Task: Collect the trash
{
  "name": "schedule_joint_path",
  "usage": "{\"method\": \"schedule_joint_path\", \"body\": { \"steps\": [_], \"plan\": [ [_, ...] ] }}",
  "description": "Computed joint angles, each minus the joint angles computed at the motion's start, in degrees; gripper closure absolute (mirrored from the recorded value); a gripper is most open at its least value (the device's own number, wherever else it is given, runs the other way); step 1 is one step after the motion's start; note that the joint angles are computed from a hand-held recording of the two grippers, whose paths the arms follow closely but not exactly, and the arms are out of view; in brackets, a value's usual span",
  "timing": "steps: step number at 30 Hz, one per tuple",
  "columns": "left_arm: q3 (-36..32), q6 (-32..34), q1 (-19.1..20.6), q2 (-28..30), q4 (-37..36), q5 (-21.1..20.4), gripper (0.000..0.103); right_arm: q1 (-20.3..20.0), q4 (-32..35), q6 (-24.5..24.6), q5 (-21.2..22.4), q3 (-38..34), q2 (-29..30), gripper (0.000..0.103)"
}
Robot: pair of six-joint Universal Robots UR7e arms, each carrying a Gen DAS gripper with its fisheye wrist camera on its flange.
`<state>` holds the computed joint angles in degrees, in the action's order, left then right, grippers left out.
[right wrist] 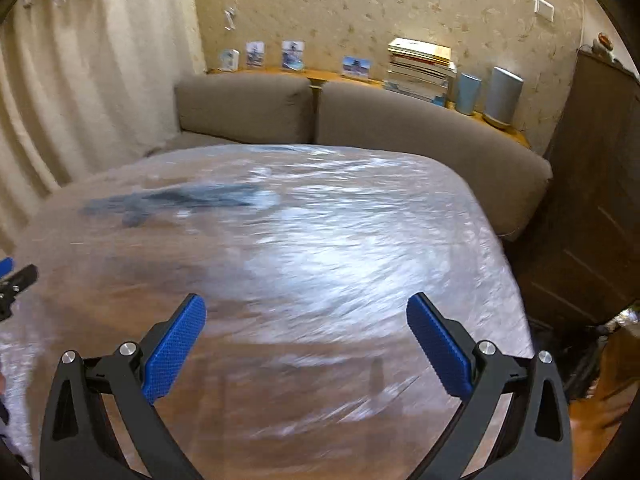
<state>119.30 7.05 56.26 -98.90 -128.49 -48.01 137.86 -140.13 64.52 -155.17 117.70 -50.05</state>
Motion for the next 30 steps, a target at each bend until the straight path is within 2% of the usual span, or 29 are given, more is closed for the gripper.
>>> {"method": "schedule_joint_path", "body": {
  "steps": [3, 7, 8, 12, 30],
  "plan": [
    [0.0, -0.2, 1.3, 0.5, -1.1, 0.2, 0.001, -2.3, -1.1, 0.1, -0.1, 2.0, -1.6, 0.004],
    [-1.0, -0.8, 2.0, 1.7, 0.5, 0.1, 0.001, -4.5, -7.2, -3.8, -0.3, 4.6, -1.3, 0.004],
    [-1.2, -0.5, 2.2, 2.2, 0.4, 0.4, 0.001, -5.2, -7.5, -4.7, 0.9, 4.5, -0.8, 0.004],
    [-1.4, -0.4, 2.2, 2.4, 0.5, 0.5, 0.001, -5.1, -8.4, -6.1, 1.1, 4.1, -0.2, 0.004],
    [-1.2, -0.5, 2.1, 2.4, 0.4, 0.5, 0.001, -5.2, -8.8, -5.9, 1.1, 4.6, -0.2, 0.004]
  ]
}}
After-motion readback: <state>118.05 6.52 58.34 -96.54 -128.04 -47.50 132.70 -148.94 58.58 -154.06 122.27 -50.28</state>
